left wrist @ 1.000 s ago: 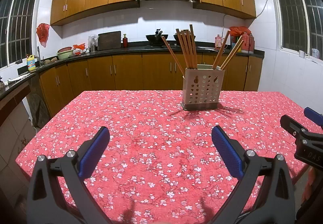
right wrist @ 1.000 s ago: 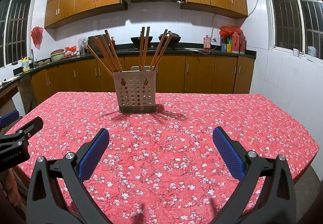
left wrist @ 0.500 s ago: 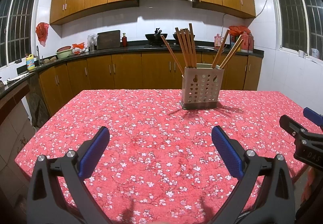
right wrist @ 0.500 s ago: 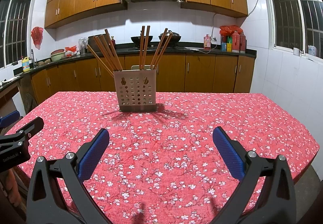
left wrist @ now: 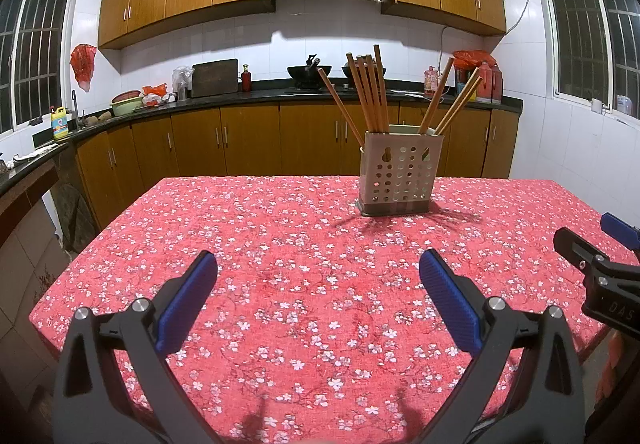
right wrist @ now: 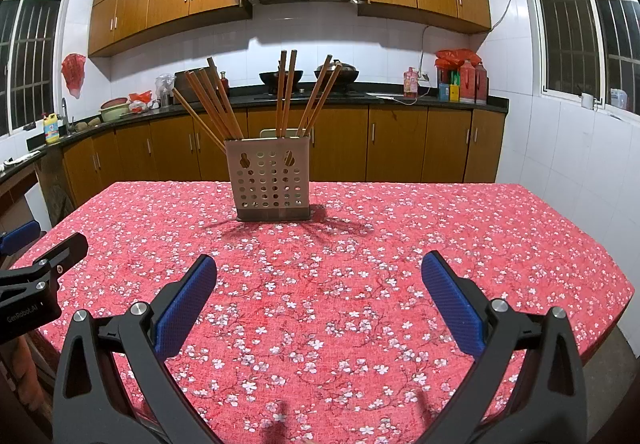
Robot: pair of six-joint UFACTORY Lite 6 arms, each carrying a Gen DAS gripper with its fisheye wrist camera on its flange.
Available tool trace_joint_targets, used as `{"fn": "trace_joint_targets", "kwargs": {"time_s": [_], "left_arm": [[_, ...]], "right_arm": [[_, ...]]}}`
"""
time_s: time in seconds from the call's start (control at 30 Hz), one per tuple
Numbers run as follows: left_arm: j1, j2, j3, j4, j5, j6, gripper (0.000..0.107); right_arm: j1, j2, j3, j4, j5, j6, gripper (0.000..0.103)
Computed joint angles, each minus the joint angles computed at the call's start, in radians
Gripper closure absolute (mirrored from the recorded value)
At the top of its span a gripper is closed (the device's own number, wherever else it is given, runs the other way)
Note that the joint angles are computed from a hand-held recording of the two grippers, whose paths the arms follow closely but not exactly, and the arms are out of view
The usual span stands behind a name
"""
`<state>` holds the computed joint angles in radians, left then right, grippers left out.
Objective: Organize utensils
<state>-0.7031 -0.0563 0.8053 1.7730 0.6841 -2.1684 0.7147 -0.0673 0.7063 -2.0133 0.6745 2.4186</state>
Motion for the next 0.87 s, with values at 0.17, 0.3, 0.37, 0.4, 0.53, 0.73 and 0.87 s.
{"fn": "trace_joint_targets", "kwargs": {"time_s": [0.17,0.3,0.37,0.4,0.53,0.73,0.87], "left_arm": [[0.002,-0.001,0.001,-0.002,-0.002,0.003,0.008],[0.004,0.007,-0.008,0.018,-0.005,-0.023,0.008],[0.007,0.008,-0.014,0.027,-0.006,-0.033,0.008],[0.001,0.009,-0.015,0.024,0.001,-0.035,0.008],[0.012,0.004,-0.021,0.035,-0.006,-0.041,0.008],[0.031,-0.011,-0.028,0.035,-0.023,-0.034,0.008],[0.037,-0.017,-0.028,0.031,-0.031,-0.029,0.008]], "right_arm": [[-0.002,-0.002,-0.006,-0.008,-0.002,0.008,0.002],[-0.002,-0.003,-0.007,-0.009,-0.003,0.011,0.002],[0.003,-0.003,-0.01,-0.006,-0.001,0.014,0.002],[0.0,-0.003,-0.008,-0.008,-0.004,0.013,0.002],[-0.007,-0.004,-0.008,-0.017,-0.01,0.017,0.002],[-0.016,-0.007,-0.007,-0.021,-0.017,0.017,0.002],[-0.01,-0.007,-0.007,-0.015,-0.014,0.015,0.002]]}}
